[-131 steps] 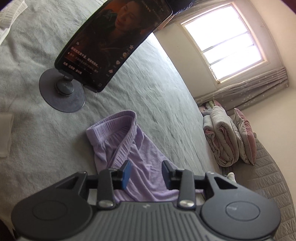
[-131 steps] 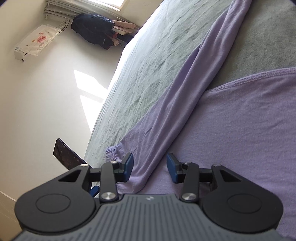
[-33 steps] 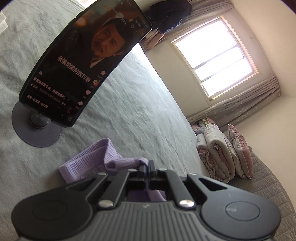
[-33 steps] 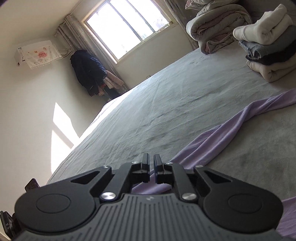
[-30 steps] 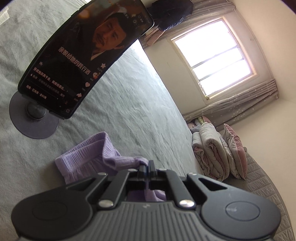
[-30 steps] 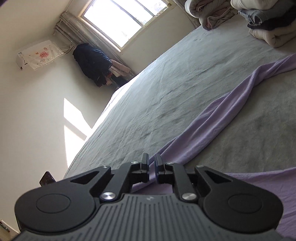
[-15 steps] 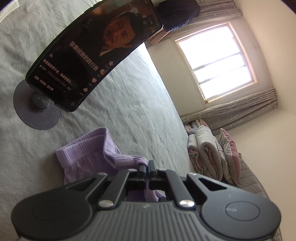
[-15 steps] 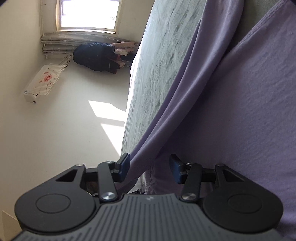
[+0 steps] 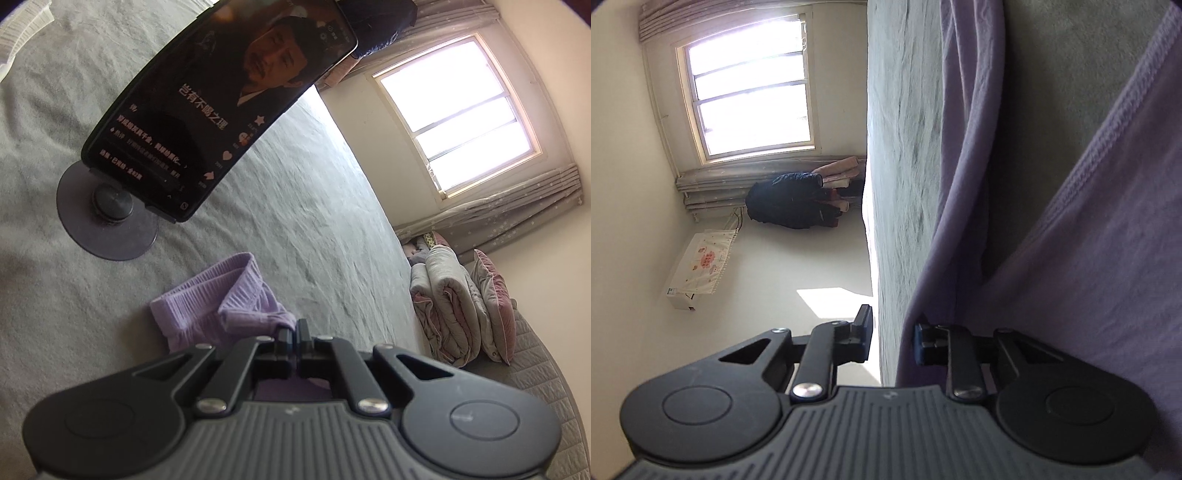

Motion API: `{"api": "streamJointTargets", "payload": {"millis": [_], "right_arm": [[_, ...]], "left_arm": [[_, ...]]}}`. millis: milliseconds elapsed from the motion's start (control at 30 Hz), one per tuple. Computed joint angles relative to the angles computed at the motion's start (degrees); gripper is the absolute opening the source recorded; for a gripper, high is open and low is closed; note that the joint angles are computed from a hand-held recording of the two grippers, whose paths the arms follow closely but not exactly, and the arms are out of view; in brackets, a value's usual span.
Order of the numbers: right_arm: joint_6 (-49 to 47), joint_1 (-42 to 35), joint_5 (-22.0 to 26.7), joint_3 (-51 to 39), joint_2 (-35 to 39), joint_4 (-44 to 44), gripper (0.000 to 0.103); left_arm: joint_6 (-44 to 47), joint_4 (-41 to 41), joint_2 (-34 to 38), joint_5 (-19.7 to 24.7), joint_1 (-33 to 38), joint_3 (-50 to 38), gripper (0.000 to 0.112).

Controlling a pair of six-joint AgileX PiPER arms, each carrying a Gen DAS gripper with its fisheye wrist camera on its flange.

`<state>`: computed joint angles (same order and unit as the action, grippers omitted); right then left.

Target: Fold clothes

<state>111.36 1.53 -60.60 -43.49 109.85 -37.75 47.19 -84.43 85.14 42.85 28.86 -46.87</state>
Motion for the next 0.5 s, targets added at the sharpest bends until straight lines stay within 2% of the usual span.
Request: {"api": "streamJointTargets", "payload": {"millis": [233,367,500], "right_arm": [[2.86,-6.46,4.45,-1.3,-0.91,-1.5,0.017],[2.09,-8.28,7.05,-2.8,-1.35,-0.3,0.016],[2.07,-8.47,9.82,-5.62,-0.14,1.85,0.009]], "left_arm": [[-2.26,1.75,1.29,-2.78,-1.85,-1.25,0.001],[-2.4,2.03,2.78,-3.71,-2.12,-2.17,0.001],[-1.82,1.27,4.42,-4.11,-2.65,-3.5,0.001]]}}
